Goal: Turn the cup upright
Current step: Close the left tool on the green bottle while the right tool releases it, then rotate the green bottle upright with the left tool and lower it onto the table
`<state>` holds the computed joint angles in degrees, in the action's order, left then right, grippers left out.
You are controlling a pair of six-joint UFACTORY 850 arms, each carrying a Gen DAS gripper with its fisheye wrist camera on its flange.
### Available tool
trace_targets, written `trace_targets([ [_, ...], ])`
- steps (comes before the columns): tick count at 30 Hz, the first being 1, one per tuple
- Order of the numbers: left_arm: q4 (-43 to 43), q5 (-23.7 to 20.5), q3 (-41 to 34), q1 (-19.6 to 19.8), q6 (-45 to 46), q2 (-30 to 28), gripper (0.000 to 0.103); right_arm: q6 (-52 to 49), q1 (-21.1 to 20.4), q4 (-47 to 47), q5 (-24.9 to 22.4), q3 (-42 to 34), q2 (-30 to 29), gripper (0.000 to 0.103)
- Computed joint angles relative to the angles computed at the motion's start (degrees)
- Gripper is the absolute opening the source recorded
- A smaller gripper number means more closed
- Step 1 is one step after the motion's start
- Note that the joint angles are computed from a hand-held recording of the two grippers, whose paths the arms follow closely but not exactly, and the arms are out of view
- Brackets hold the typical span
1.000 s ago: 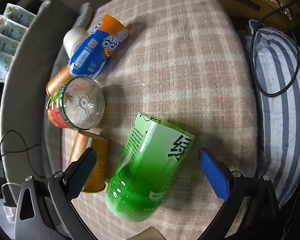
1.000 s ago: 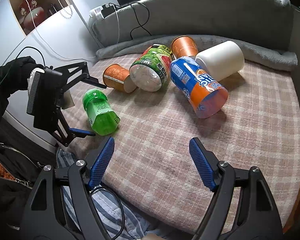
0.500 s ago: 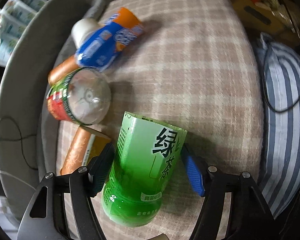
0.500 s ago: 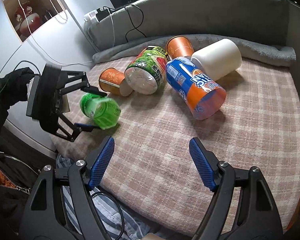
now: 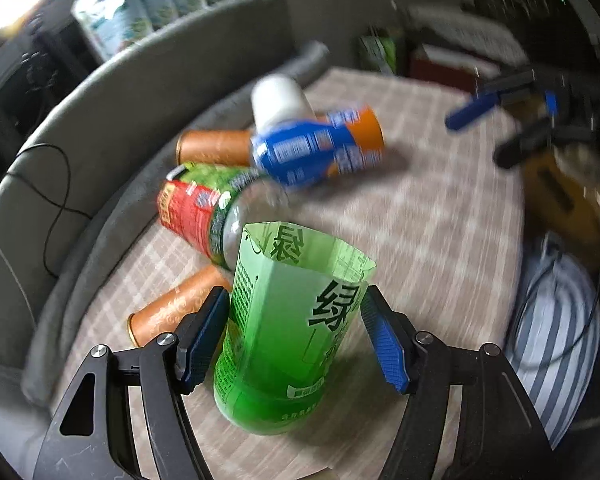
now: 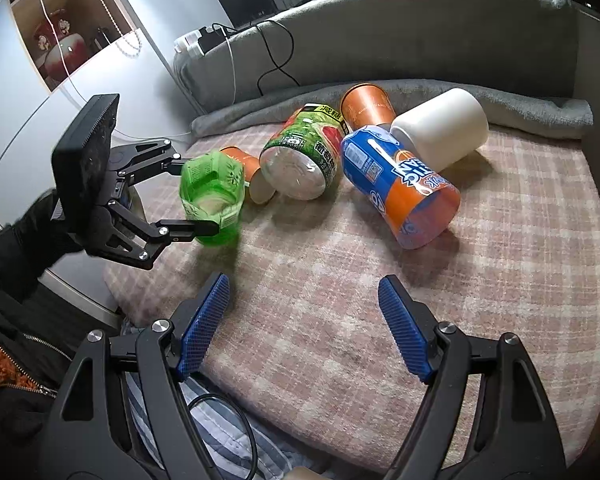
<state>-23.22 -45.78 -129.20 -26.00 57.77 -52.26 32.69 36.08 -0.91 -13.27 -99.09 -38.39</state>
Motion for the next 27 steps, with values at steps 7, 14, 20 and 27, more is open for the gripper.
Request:
trace_targets([
  [7, -11.33, 5.73, 7.89, -0.23, 1.42, 3.60, 0.067, 2.49, 0.09, -2.15, 1.60, 1.22, 0.81, 0.080],
  [14, -23.94, 11.91, 14.36, -0.16, 4.50, 6.88, 0.065, 10.40, 0.26, -9.32, 2.73, 2.11, 1.40, 0.080],
  [20, -33.38, 15.78, 17.14, -0.22, 6.27, 7.67, 0.063, 15.92, 0.68, -14.62, 3.04, 1.99, 1.43, 0.080],
  [27, -34.49, 18.17, 19.53, -0.59, 6.92, 8.53, 0.063, 25.22, 1.00, -23.48, 3.44, 3.02, 2.24, 0.080],
])
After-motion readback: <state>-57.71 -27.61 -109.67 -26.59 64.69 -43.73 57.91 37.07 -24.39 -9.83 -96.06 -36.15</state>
